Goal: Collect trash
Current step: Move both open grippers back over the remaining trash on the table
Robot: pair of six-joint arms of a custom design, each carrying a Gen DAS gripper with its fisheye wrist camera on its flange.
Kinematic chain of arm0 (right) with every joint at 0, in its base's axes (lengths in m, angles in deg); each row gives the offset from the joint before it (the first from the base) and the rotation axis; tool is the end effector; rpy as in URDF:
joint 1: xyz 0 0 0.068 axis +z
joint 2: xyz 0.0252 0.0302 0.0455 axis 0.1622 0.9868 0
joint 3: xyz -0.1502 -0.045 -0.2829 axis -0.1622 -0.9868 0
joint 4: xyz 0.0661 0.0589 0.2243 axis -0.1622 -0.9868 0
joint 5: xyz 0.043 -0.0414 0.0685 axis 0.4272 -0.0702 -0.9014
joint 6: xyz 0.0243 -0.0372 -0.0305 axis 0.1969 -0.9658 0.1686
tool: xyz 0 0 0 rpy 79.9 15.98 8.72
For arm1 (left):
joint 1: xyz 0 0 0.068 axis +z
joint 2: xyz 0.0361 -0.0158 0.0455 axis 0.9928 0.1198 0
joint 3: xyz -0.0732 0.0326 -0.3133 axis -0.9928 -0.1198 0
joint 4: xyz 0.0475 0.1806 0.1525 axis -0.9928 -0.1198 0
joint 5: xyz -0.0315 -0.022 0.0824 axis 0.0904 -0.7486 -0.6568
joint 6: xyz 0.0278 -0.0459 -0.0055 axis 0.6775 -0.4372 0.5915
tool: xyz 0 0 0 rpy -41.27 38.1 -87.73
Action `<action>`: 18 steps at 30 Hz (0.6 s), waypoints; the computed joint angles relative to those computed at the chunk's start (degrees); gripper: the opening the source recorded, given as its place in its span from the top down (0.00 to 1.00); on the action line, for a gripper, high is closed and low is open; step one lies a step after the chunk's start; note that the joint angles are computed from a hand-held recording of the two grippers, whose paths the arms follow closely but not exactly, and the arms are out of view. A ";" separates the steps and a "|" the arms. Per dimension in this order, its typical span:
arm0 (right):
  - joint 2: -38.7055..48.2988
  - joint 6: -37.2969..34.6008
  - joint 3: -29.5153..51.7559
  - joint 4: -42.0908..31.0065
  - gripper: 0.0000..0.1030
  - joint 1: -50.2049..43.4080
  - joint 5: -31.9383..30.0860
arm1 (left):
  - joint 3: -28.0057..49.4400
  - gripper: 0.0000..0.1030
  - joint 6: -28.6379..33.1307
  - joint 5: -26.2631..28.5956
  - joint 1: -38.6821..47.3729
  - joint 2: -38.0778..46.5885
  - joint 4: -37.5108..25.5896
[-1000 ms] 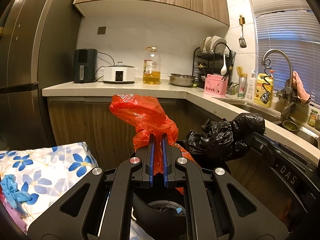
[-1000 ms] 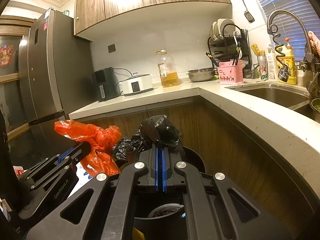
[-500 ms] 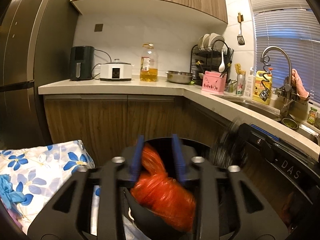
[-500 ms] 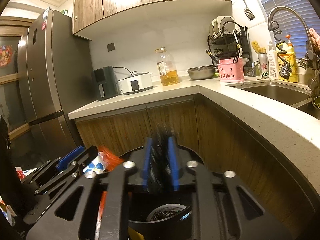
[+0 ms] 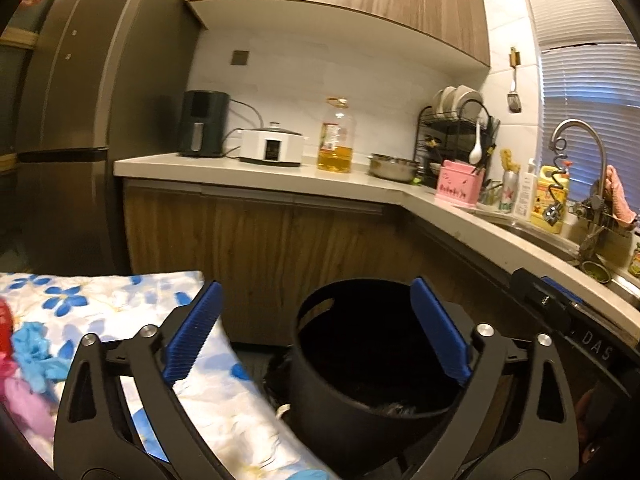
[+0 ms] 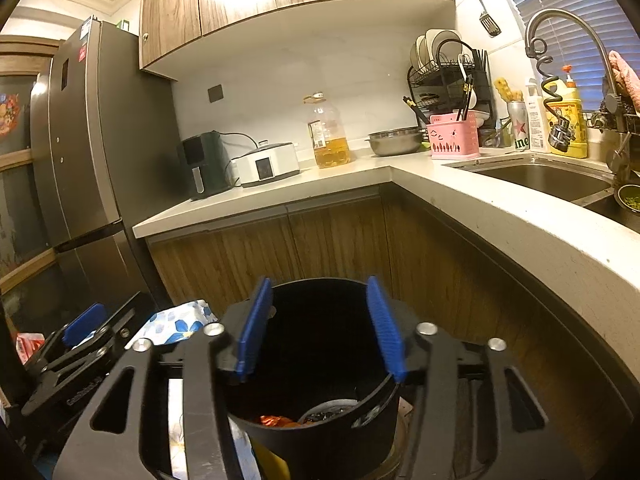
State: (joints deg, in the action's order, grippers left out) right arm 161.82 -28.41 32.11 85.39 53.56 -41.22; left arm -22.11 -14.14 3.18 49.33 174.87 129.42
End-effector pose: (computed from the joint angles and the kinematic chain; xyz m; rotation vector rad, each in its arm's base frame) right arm 0.2279 0.2002 0.2062 -0.0656 1.8778 0.3645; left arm 0.2211 -0.1232 0.1998 -0.1697 1.8275 -0.0608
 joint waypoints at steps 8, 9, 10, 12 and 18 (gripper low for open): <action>-0.83 0.22 -2.41 0.36 0.25 5.41 4.91 | -8.00 0.06 -6.50 -10.15 -4.81 -9.35 -6.42; -1.02 0.27 -2.45 0.06 0.25 5.90 5.27 | -8.73 0.06 -7.49 -11.60 -5.64 -11.01 -8.15; -1.29 0.40 -2.54 -0.28 0.24 6.61 5.78 | -9.54 0.06 -9.09 -13.65 -6.81 -13.44 -10.92; -2.01 0.91 -2.92 -0.83 0.22 8.38 7.34 | -10.72 0.06 -11.93 -16.88 -8.96 -17.10 -15.21; -2.99 1.50 -3.40 -0.79 0.22 13.86 11.14 | -10.54 0.06 -24.59 -27.47 -17.30 -30.18 -39.06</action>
State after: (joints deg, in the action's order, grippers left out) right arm 158.82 -26.91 28.71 84.60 67.42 -30.08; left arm -32.66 -38.74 -24.29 32.03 144.69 90.37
